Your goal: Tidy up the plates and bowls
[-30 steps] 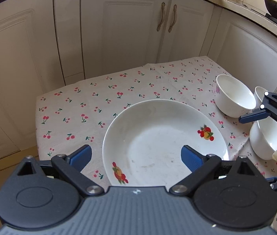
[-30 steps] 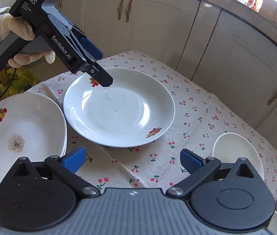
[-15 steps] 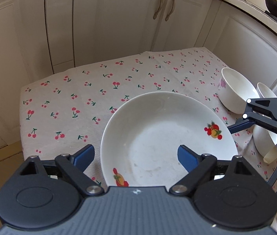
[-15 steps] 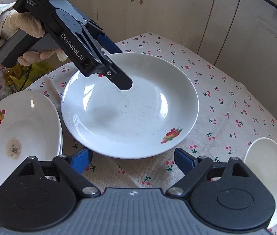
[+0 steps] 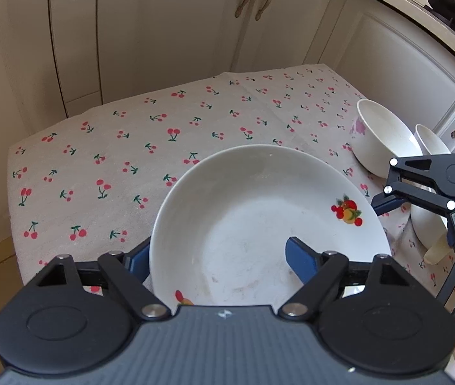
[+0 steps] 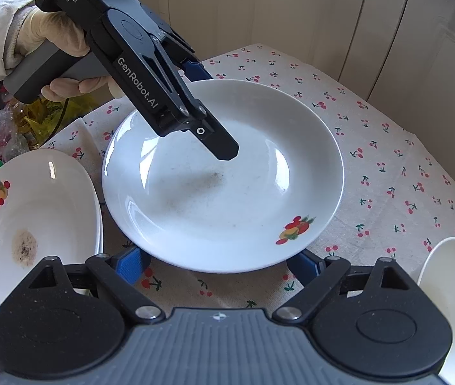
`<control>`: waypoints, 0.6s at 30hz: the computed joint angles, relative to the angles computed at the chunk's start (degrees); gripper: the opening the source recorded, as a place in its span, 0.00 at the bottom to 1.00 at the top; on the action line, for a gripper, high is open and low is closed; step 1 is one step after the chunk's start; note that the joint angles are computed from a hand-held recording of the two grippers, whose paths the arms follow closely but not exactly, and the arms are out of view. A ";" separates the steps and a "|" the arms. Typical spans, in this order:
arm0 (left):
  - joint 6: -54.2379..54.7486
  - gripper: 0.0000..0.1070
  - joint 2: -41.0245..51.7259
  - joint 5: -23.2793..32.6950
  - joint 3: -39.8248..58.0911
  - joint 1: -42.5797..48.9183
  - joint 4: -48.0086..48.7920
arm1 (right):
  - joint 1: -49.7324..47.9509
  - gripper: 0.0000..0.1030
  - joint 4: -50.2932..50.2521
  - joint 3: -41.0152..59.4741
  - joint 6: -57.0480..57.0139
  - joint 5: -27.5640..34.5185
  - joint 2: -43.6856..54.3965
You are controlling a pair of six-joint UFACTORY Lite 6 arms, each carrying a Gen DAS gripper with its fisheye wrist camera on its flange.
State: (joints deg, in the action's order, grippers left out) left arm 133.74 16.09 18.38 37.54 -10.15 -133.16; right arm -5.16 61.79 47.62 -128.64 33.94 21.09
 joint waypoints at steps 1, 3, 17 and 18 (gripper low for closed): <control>-1.07 0.78 0.32 0.28 0.39 0.21 1.38 | 0.28 0.92 0.00 0.01 0.08 -0.37 0.04; -1.51 0.78 0.66 -0.07 1.02 0.15 2.07 | 0.89 0.93 -0.28 0.44 0.87 -0.79 0.45; 1.21 0.78 1.05 -1.34 1.65 -0.25 0.95 | 0.30 0.93 6.83 -3.20 -6.29 -2.03 -2.11; 1.52 0.78 1.06 -1.23 1.59 -0.23 0.60 | 0.21 0.93 8.30 -3.93 -8.09 -2.30 -2.68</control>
